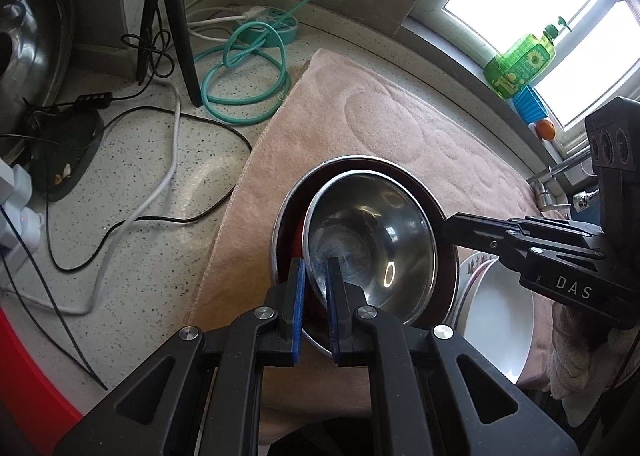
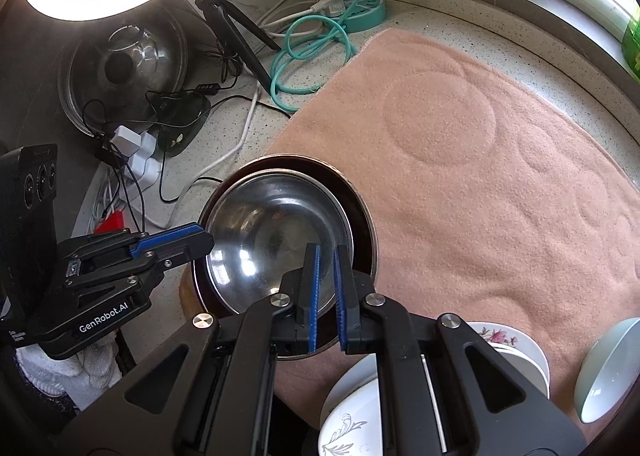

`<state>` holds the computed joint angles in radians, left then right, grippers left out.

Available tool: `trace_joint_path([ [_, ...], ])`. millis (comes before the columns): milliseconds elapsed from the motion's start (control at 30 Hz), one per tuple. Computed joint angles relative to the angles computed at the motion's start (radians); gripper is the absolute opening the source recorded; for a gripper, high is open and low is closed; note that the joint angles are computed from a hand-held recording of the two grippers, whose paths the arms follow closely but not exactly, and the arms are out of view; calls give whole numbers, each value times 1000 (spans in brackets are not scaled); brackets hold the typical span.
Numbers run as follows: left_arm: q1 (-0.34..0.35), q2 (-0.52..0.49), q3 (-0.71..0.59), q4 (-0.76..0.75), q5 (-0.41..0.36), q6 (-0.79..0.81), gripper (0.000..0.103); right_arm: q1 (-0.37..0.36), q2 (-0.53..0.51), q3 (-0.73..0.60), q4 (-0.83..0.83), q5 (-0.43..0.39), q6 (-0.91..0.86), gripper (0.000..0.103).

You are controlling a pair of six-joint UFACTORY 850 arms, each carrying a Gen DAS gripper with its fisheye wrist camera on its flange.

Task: Organize plates and bowls
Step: 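Lower the red-bottomed steel bowl into the large steel bowl, then open the right gripper and move it to the green-rimmed white bowl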

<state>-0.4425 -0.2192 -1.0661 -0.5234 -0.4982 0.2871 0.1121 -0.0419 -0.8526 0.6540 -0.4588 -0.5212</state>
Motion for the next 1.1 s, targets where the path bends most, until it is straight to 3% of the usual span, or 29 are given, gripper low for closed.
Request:
trace_joint_path([
  [433, -3, 9, -2, 37, -8, 19, 9, -42, 58, 38, 136, -21, -105, 8],
  [700, -11, -3, -10, 0, -12, 48, 8, -105, 146, 94, 209, -29, -161, 8],
  [900, -17, 15, -14, -74, 8, 91, 8, -229, 292, 189, 284, -31, -218, 9],
  [1100, -86, 15, -54, -152, 40, 187, 9, -416, 425, 273, 260, -37, -209, 9],
])
